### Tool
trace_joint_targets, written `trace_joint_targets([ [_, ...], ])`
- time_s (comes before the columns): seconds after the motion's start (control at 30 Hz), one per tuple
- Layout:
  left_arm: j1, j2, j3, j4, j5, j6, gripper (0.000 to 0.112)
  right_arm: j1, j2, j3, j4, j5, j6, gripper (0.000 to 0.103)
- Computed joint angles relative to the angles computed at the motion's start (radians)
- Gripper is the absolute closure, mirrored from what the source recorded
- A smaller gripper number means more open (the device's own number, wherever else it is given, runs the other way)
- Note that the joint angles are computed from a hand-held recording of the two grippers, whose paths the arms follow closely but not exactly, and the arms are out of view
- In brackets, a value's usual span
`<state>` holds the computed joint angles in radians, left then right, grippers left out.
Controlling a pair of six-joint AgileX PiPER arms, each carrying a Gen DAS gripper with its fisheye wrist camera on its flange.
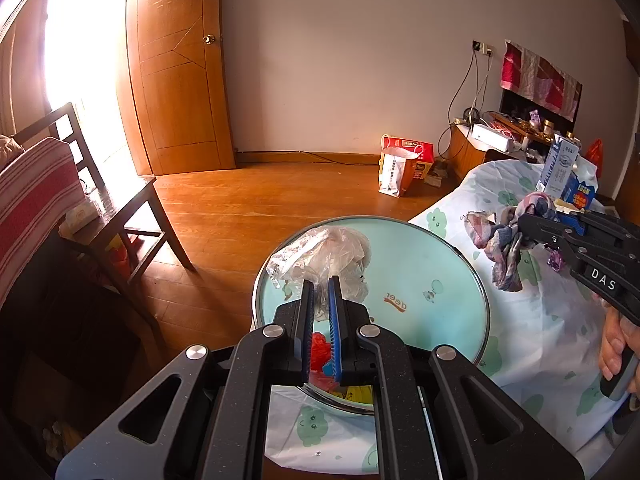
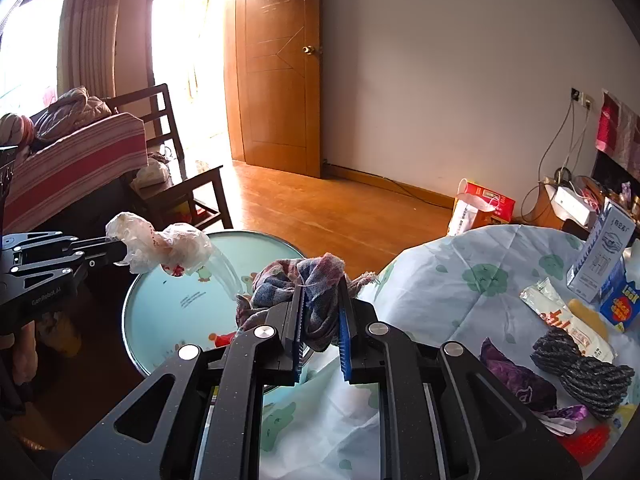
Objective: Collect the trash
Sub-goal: 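Carry the checkered cloth and clear bag in both grippers over the blue bin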
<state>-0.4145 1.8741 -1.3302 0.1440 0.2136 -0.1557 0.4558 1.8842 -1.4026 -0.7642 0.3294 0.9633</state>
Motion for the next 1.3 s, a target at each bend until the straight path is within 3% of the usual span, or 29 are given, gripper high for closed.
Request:
trace_joint_targets([
  [1.3, 0.009, -0.007, -0.003, -0.069, 0.003, 0.061, 0.105, 0.022, 0.028, -0.046, 0.058, 0.017, -0.071, 0.087],
])
